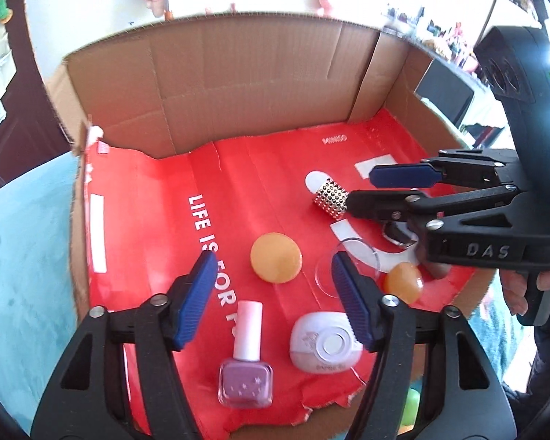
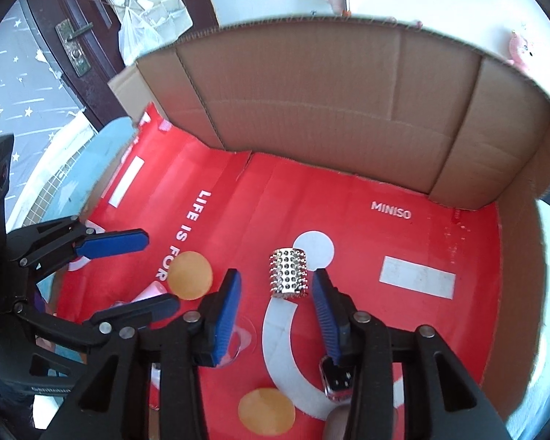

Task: Organize rigid objects
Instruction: 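Lower and open both tools to release the disc and cylinder in the box, then withdraw both tools from the box back over the blanket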

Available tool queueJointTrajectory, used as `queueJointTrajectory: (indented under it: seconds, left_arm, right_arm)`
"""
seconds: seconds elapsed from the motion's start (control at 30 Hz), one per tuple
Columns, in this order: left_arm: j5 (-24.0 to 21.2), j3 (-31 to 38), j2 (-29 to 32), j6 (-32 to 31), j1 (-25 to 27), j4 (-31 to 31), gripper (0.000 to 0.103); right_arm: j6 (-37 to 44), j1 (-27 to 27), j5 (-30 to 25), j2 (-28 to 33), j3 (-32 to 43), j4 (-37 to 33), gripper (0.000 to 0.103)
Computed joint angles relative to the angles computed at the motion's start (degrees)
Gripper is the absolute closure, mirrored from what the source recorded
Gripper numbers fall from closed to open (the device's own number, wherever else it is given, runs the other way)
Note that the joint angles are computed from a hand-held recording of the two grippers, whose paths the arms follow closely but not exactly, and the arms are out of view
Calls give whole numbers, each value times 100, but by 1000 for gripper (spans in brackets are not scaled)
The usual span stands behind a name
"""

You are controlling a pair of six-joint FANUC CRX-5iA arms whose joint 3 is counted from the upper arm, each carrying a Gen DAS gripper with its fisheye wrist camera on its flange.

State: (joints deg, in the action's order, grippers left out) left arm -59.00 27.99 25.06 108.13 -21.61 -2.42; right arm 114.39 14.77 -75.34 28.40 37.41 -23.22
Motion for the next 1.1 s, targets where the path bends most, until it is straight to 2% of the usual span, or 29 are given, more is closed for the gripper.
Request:
queueJointTrajectory:
  seconds: [0.13, 0.23, 0.3, 0.37, 0.57, 0.67, 0.83, 0.97, 1.1]
  left_arm:
    - [336, -443, -407, 293, -47, -12, 36]
    - [616, -744, -738, 663, -184, -242, 28]
    - [784, -928, -944, 811, -286, -407, 25]
    - [837, -979, -1078, 1020, -451, -719, 25]
    - [832, -1100, -1459, 1971, -1049, -1991, 15]
    - [677, -1068, -1538, 2523, -1457, -2784, 14]
    - [469, -1249, -1753, 3425, -2079, -3846, 10]
    - [281, -1422, -1828, 4199, -2568, -4563, 10]
    - [-74, -1494, -1767, 4851, -3018, -5123, 9]
  right_arm:
    - [46, -179, 87, -318, -220, -220, 56]
    - [172, -298, 293, -702, -569, -348, 52]
    - [282, -384, 464, -998, -852, -446, 46]
    - [420, -458, 719, -1330, -1205, -499, 35]
    - [659, -720, 1265, -2181, -2046, -753, 19]
    - [742, -938, 1513, -2601, -2450, -1048, 9]
    - [1010, -1347, 1889, -3301, -3134, -1516, 0]
    - [1149, -1558, 2257, -3805, -3750, -1578, 0]
    - [1196, -1478, 2766, -4203, -4422, -1350, 0]
